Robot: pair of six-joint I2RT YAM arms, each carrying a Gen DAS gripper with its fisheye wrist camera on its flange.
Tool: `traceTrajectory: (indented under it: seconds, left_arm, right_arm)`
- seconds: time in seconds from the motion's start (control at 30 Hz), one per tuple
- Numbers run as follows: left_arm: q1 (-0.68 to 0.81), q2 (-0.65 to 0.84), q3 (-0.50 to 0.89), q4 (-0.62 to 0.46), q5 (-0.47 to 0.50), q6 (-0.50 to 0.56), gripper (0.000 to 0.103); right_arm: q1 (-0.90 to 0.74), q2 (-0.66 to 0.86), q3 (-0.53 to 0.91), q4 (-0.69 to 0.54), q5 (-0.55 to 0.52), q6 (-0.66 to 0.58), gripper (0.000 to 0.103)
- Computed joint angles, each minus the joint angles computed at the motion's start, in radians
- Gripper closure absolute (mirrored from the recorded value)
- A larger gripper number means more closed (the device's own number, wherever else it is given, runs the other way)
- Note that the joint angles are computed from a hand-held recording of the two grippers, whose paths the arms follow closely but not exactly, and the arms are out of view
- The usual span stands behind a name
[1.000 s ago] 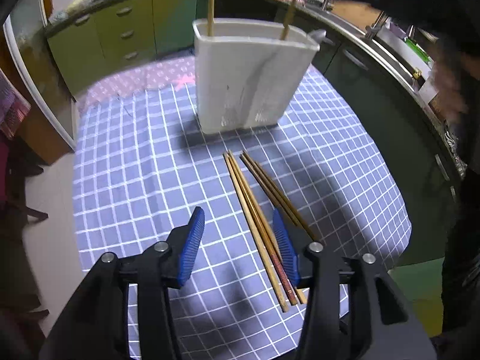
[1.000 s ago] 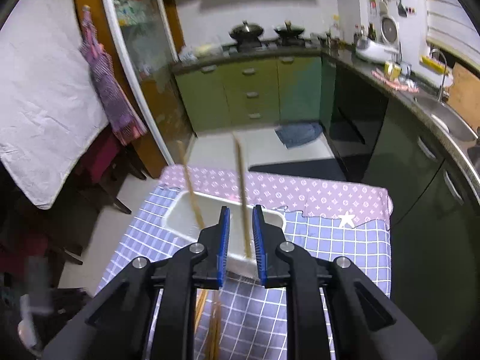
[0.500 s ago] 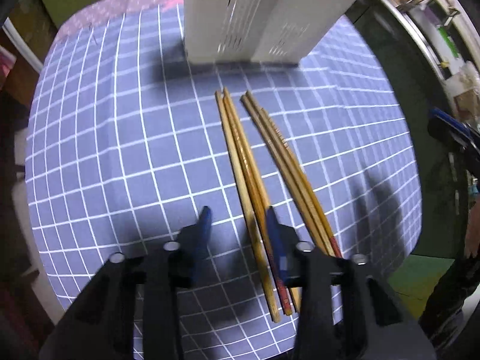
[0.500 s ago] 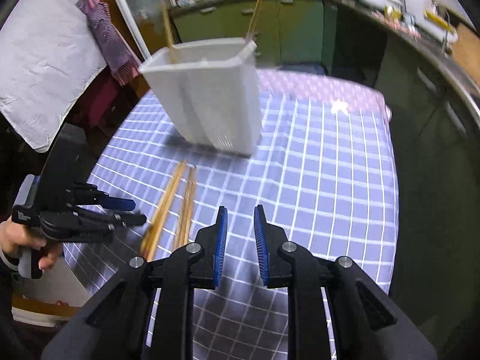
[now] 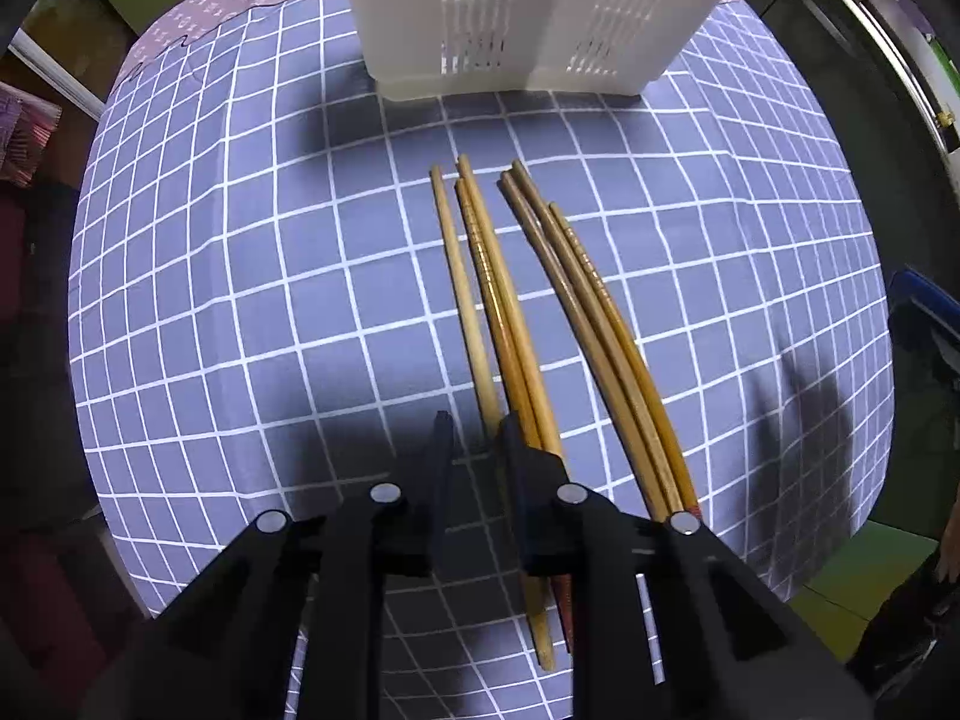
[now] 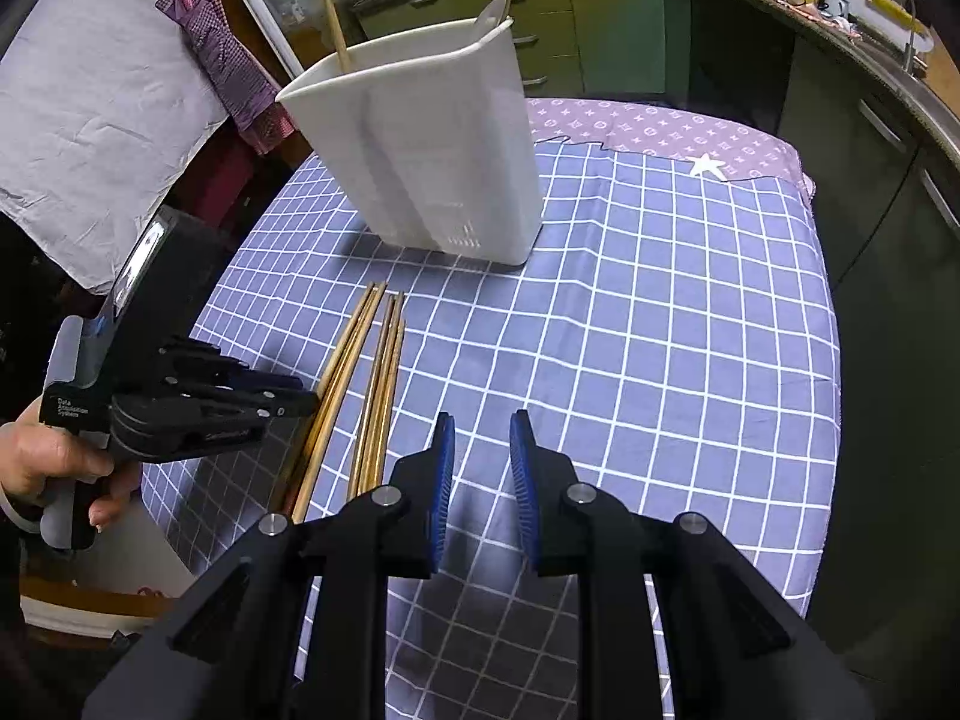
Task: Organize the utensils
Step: 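Lower the left gripper onto a wooden chopstick on the cloth and close it, then lift the left gripper's chopstick upright while the right gripper grasps another chopstick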
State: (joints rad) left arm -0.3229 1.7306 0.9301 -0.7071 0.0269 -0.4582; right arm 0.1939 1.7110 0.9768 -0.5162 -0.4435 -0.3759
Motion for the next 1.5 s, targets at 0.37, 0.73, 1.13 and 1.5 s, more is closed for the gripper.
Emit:
traceTrajectory:
  seconds: [0.37, 0.73, 1.13, 1.5]
  left_arm:
    - [-0.007, 0.063, 0.039, 0.016, 0.015, -0.009, 0.095]
    - [0.028, -0.315, -0.226, 0.143, -0.019, 0.021, 0.096]
    - [-0.115, -0.838, -0.333, -0.023, -0.242, -0.070, 0.096]
    - [-0.385, -0.993, -0.384, -0.114, -0.504, -0.220, 0.096]
  right_arm:
    - [0.019, -0.011, -0.010, -0.010, 0.024, -0.003, 0.082]
    - [0.061, -0.004, -0.029, -0.002, 0.046, 0.003, 0.082]
    - [0.194, 0.122, 0.043, -0.039, 0.078, 0.044, 0.080]
    - [0.317, 0.278, 0.166, -0.059, 0.186, 0.097, 0.091]
